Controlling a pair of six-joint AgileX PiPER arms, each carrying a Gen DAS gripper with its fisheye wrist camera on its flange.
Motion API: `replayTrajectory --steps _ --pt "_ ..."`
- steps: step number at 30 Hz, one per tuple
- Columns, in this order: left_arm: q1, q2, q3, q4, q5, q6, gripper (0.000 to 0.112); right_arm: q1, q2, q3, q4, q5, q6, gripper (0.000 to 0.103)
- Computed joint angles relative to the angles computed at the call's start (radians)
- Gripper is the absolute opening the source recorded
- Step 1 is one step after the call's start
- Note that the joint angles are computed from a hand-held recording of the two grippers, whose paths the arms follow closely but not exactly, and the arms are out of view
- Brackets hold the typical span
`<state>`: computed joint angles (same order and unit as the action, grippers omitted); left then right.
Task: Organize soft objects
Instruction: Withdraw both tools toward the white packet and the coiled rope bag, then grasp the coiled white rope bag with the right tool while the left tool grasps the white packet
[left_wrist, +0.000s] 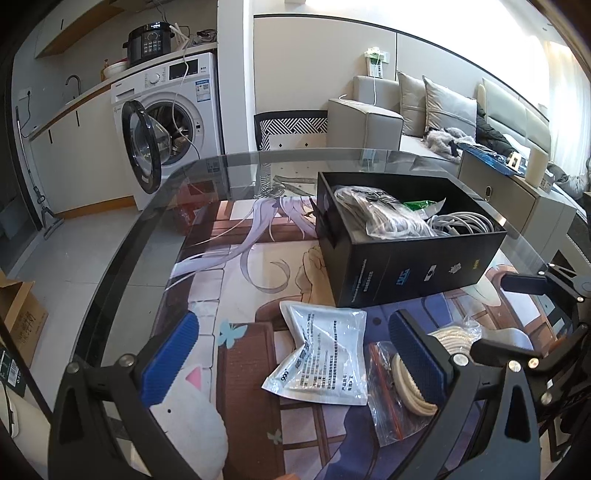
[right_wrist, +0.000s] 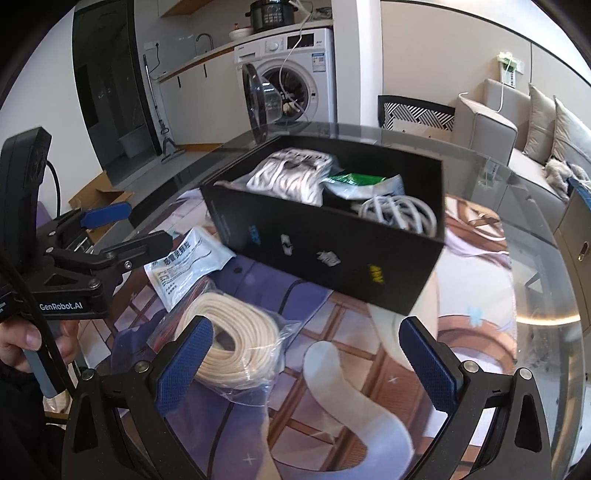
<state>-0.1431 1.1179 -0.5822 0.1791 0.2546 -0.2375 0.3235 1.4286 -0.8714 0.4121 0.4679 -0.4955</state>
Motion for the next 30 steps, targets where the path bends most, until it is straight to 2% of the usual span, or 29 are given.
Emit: replayTrajectory --steps 3,5,8,14,17,19,25,30 --pt "-0.007 0.01 -0.002 0.026 0.009 -0.022 0.103 0.022 0.027 -0.005 -0.076 0.0 0.066 0.102" --pt "-0.009 0.013 -0.001 0.024 0.008 -0.016 0.103 0.018 0.041 -0.008 -0.074 0.004 0.067 0.102" --pt "-0.003 0.013 0.002 -0.038 0.008 0.048 0.103 0.005 0.044 -0.013 -0.108 0.007 0.101 0.102" --pt "-0.006 0.018 -0.002 -0.05 0.016 0.062 0.103 -0.07 0.03 -0.004 -0.131 0.007 0.082 0.102" --pt "-0.01 0.017 -0.001 -0.05 0.017 0.063 0.103 -0.093 0.018 -0.001 -0.196 -0.006 0.13 0.102" --pt "-0.01 0.02 -0.003 -0.054 0.018 0.068 0.103 -0.114 0.017 -0.013 -0.16 0.016 0.091 0.102" --pt "-0.009 0.023 -0.008 -0.076 0.022 0.098 0.103 -0.153 -0.005 -0.018 0.079 0.095 -0.192 0.102" --pt "-0.005 0.024 -0.01 -0.107 0.022 0.127 0.103 -0.092 -0.001 -0.011 0.07 0.1 -0.19 0.102"
